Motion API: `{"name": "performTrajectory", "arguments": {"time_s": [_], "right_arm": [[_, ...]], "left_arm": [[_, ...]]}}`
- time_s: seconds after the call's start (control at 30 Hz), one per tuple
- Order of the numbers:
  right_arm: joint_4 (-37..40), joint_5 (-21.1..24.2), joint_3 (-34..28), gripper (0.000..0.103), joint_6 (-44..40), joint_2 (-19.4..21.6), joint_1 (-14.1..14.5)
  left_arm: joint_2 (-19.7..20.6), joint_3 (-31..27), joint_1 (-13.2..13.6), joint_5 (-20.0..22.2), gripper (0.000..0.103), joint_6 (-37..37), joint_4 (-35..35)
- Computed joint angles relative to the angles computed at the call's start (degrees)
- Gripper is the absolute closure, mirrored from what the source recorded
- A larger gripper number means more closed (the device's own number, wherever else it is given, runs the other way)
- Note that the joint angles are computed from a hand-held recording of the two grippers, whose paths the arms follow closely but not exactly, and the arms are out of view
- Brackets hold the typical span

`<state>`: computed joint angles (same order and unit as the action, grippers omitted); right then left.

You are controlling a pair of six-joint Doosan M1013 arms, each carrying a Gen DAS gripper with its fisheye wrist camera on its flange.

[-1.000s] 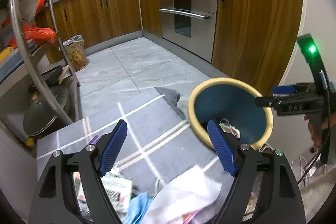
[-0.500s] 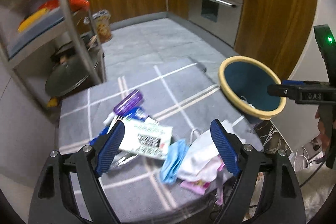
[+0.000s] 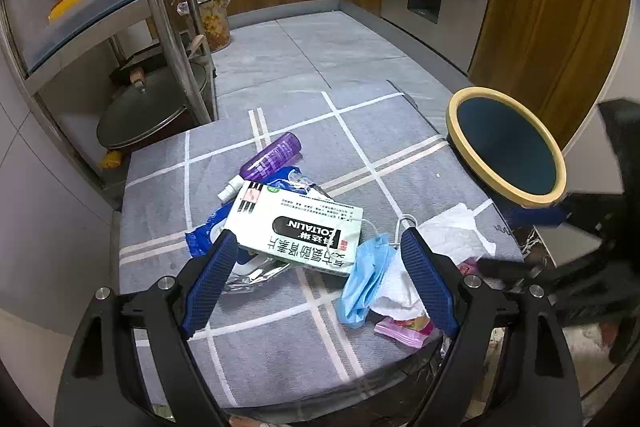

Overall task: Collect trash
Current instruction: 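Grasp the white wipe with the right gripper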

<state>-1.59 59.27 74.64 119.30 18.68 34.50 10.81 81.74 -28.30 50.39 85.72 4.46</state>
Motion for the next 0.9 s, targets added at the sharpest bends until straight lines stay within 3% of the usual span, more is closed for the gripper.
{"name": "performTrajectory", "arguments": {"time_s": [0.2, 0.3, 0.37, 0.43, 0.9], "right_arm": [[-0.3, 2.7, -1.2, 0.054, -1.2, 1.8, 0.3], [0.7, 2.5, -1.0, 0.08, -1.0, 1.9, -0.4], [0.8, 1.4, -0.6, 0.093, -0.5, 1.6, -0.7], [0.9, 0.1, -0.2, 0.098, 0.0, 1.1, -1.1], [-2.4, -9.9, 2.4, 0.101, 8.5, -2.7, -2.7]], "left_arm": [[0.3, 0.0, 0.1, 0.6, 0.021, 1.5, 0.0], [0.5, 0.0, 0.2, 1.1, 0.021, 1.7, -0.1], [0.6, -0.1, 0.2, 1.4, 0.021, 1.9, -0.1], [0.6, -0.1, 0.3, 1.4, 0.021, 2.0, -0.3], [0.9, 0.0, -1.1, 1.6, 0.021, 4.9, -0.3]]}}
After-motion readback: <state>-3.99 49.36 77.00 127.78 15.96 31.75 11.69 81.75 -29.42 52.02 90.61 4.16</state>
